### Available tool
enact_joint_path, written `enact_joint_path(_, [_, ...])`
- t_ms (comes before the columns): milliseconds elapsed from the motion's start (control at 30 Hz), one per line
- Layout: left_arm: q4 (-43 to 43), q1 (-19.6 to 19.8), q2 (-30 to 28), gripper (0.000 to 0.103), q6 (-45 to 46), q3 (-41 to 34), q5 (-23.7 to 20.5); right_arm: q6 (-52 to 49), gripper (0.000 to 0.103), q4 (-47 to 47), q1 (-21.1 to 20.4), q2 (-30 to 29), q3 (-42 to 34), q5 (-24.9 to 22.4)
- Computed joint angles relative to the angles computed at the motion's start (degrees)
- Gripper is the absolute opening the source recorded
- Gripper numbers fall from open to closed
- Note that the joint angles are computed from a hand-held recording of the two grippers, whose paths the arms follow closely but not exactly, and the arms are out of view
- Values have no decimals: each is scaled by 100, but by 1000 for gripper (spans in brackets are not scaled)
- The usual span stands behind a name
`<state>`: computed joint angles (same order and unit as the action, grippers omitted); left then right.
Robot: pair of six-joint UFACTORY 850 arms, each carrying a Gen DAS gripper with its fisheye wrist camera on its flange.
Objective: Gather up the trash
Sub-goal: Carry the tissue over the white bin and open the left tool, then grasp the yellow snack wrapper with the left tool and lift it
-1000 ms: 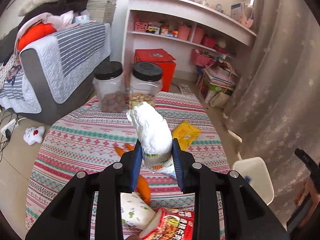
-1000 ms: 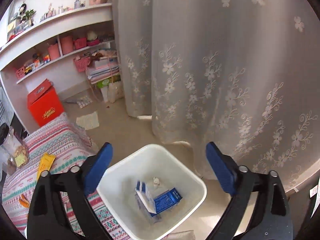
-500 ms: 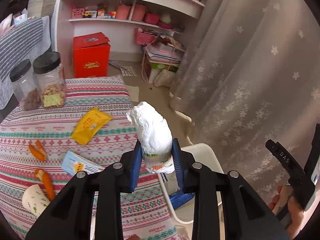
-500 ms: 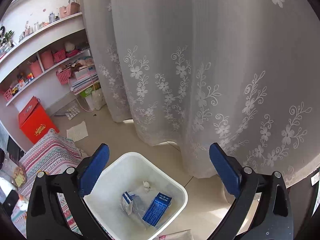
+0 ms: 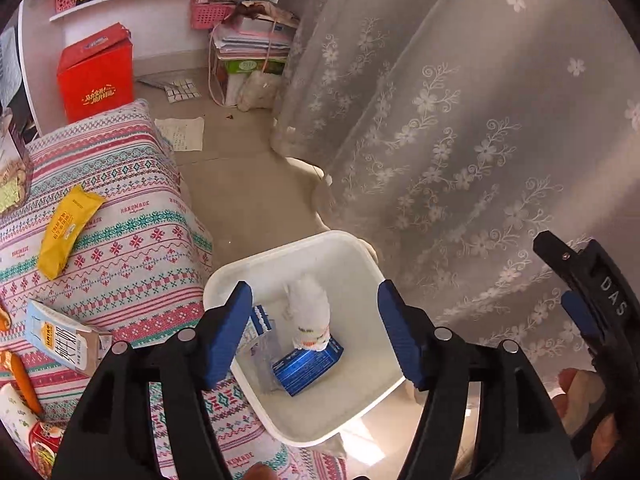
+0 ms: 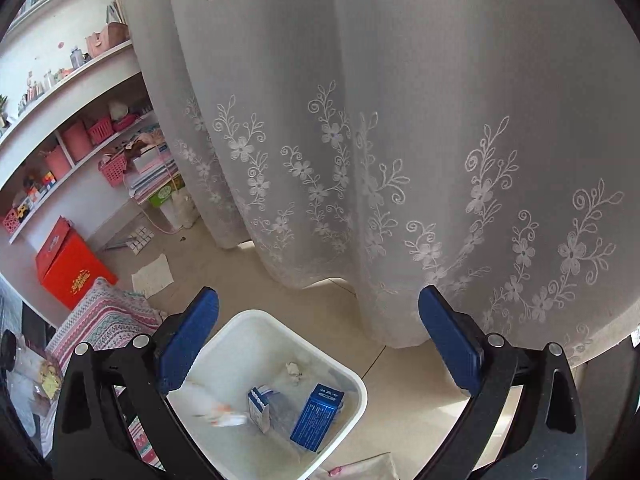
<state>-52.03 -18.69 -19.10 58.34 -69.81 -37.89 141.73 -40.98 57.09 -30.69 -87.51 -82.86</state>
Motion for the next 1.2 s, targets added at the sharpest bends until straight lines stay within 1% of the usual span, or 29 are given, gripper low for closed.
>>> enact_joint_path(100, [906, 13, -314, 78, -661, -377, 287, -28, 96, -72, -11, 25, 27, 251])
enact_joint_path(167, [1657, 85, -611, 78, -1144, -714, 459, -53, 96, -136, -17, 17, 9, 420])
enact_joint_path(233, [2637, 142, -933, 78, -1766, -1055, 712, -81, 96, -201, -31, 6, -17, 586])
enact_joint_path(267, [3160, 170, -1116, 78, -2098, -1252, 762, -106, 96, -221, -40, -16, -50, 640])
enact_joint_path(333, [4194, 224, -1538, 78, -2738, -1721, 649, -173, 96, -245, -63, -76, -133, 736])
enact_joint_path(400, [5003, 276, -1954, 78, -3153, -2184, 472, -262, 96, -245, -91, -147, -228, 833])
enact_joint_path(500, [5654, 364, -2547, 78, -3264, -2918, 102, -515, 96, -220, -127, -308, -448, 914])
enact_joint_path(567, [5765, 435, -2902, 78, -3219, -3399, -122, -735, 96, -224, -142, -438, -628, 914])
enact_joint_path(667, [5524, 545, -3420, 79, -2955, -4137, -579, -1057, 96, -204, -172, -630, -905, 902])
enact_joint_path(767, [5451, 593, -3762, 79, -2848, -4587, -766, -1361, 96, -130, -208, -810, -1151, 916])
enact_joint_path(867, [5200, 653, -4076, 79, -2674, -5012, -1039, -1672, 96, -74, -229, -1014, -1442, 789])
enact_joint_path(1000, [4903, 728, -4336, 78, -2385, -5369, -1327, -1890, 96, -55, -245, -1138, -1619, 759])
enact_joint_path(1067, [4763, 759, -4359, 71, -2275, -5436, -1411, -1943, 96, 3, -265, -1174, -1660, 795])
enact_joint_path(1133, [4732, 784, -4358, 56, -2211, -5471, -1445, -2027, 96, 37, -275, -1226, -1733, 799])
enact_joint_path(1167, [4725, 794, -4349, 53, -2222, -5472, -1463, -2075, 96, 37, -275, -1252, -1775, 804])
enact_joint_path(1200, [4722, 806, -4324, 46, -2244, -5441, -1453, -2108, 96, 30, -272, -1273, -1809, 813])
